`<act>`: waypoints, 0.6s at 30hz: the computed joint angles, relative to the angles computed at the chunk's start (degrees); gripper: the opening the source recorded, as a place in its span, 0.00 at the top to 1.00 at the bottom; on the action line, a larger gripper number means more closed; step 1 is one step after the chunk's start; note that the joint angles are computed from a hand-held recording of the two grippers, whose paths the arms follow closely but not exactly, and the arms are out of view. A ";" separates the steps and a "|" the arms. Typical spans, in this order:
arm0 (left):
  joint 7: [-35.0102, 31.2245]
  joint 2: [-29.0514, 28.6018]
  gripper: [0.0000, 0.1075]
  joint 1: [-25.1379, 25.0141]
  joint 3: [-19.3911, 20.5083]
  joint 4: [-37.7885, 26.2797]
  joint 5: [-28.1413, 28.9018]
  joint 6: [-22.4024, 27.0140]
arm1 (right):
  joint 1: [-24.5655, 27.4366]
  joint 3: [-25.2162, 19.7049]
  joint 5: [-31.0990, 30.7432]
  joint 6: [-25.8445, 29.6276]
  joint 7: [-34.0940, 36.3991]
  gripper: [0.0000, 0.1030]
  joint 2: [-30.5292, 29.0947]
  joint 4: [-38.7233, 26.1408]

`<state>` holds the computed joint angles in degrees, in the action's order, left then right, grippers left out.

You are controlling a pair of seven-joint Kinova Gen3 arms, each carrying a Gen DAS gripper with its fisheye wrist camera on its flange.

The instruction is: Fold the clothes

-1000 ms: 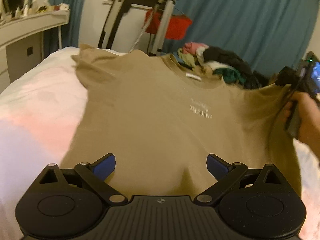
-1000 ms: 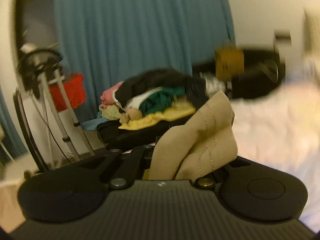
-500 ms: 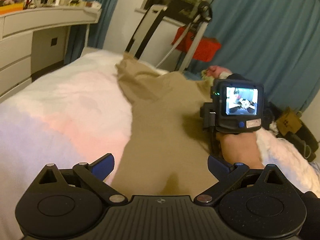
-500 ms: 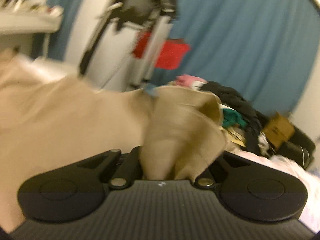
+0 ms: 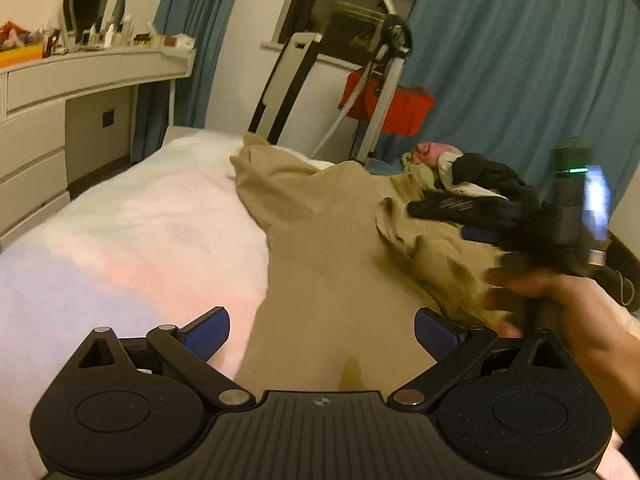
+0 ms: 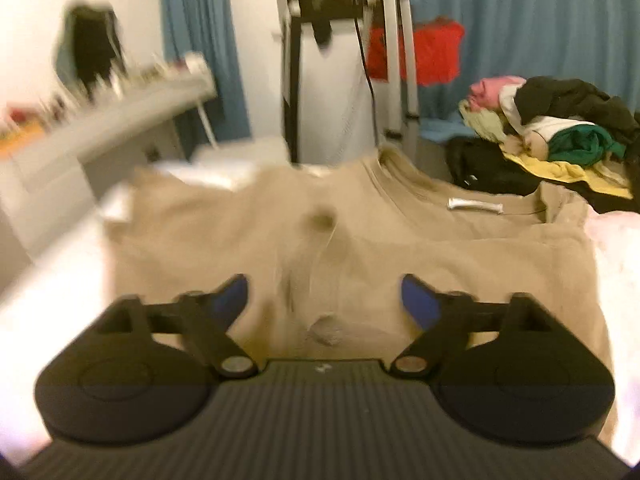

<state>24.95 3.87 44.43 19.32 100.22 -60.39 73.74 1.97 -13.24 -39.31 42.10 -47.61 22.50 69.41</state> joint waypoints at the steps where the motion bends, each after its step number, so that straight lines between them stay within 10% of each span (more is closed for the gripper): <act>1: 0.06 -0.33 0.07 0.33 0.29 0.01 0.02 0.03 | 2.65 -1.60 -2.33 0.12 1.40 0.17 -2.17 2.33; 6: -0.46 -0.84 0.07 2.29 2.31 -0.86 0.50 0.80 | 14.44 -2.67 -13.98 5.73 7.50 0.17 -15.42 13.71; 18: -8.49 5.14 0.07 13.18 3.71 -6.88 -3.17 7.50 | 19.57 22.65 -26.43 22.76 18.10 0.17 -34.57 35.37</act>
